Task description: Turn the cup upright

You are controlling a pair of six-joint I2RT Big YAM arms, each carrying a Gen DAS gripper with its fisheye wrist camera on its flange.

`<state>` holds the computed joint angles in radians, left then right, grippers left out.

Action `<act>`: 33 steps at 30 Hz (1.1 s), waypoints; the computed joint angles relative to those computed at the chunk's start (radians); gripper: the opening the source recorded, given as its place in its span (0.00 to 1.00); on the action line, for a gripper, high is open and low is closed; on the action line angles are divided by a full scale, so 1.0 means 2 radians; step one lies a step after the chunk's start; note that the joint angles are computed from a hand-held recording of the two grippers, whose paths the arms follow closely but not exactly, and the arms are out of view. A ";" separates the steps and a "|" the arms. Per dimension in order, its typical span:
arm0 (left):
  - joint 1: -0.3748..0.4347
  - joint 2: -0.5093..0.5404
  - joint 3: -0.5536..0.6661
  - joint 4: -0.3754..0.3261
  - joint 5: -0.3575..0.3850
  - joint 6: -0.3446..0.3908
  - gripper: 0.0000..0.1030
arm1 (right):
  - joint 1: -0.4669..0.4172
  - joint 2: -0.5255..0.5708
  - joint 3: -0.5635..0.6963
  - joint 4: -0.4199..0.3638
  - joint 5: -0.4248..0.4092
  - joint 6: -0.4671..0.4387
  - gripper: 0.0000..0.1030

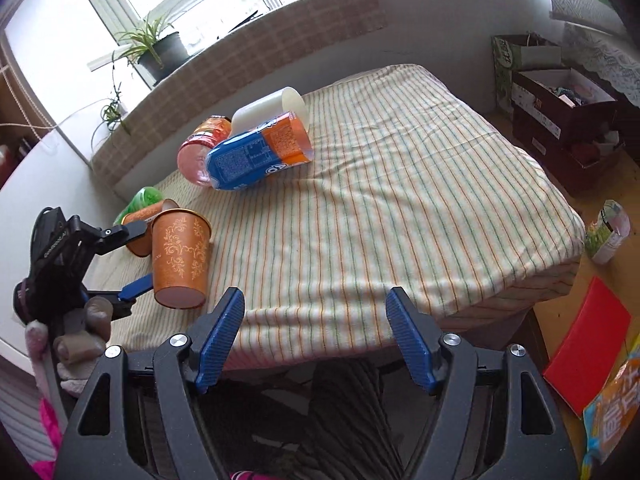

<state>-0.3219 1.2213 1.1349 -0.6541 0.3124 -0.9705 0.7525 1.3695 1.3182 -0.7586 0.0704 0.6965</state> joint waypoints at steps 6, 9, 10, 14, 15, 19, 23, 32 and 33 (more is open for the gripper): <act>-0.002 0.021 0.011 0.002 0.012 -0.006 0.83 | -0.008 -0.006 -0.013 0.006 -0.005 0.011 0.71; 0.000 0.027 0.013 0.002 0.013 -0.008 0.83 | -0.007 -0.006 -0.014 0.007 -0.005 0.009 0.71; 0.000 0.030 0.013 0.004 0.015 -0.010 0.83 | -0.008 -0.005 -0.015 0.008 -0.005 0.007 0.71; 0.000 0.041 0.019 0.003 0.012 -0.008 0.79 | -0.007 -0.004 -0.016 0.007 -0.003 0.006 0.71; 0.000 0.044 0.022 0.002 0.012 -0.008 0.76 | -0.008 -0.003 -0.016 0.007 -0.004 0.006 0.71; 0.000 0.050 0.028 -0.001 0.008 0.000 0.69 | -0.009 0.000 -0.015 0.005 -0.006 0.006 0.71; -0.007 0.045 0.033 -0.013 -0.015 0.020 0.67 | -0.009 0.004 -0.010 0.000 -0.008 0.004 0.71; -0.039 0.023 0.044 -0.049 -0.127 0.102 0.67 | -0.007 0.009 -0.003 -0.001 -0.007 0.004 0.71; -0.043 0.022 0.046 -0.051 -0.139 0.111 0.67 | -0.006 0.010 -0.003 -0.001 -0.007 0.004 0.71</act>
<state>-0.4085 1.2654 1.2261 -0.7566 0.0348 -0.7489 0.7402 1.3896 1.3125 -0.7600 0.0563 0.7051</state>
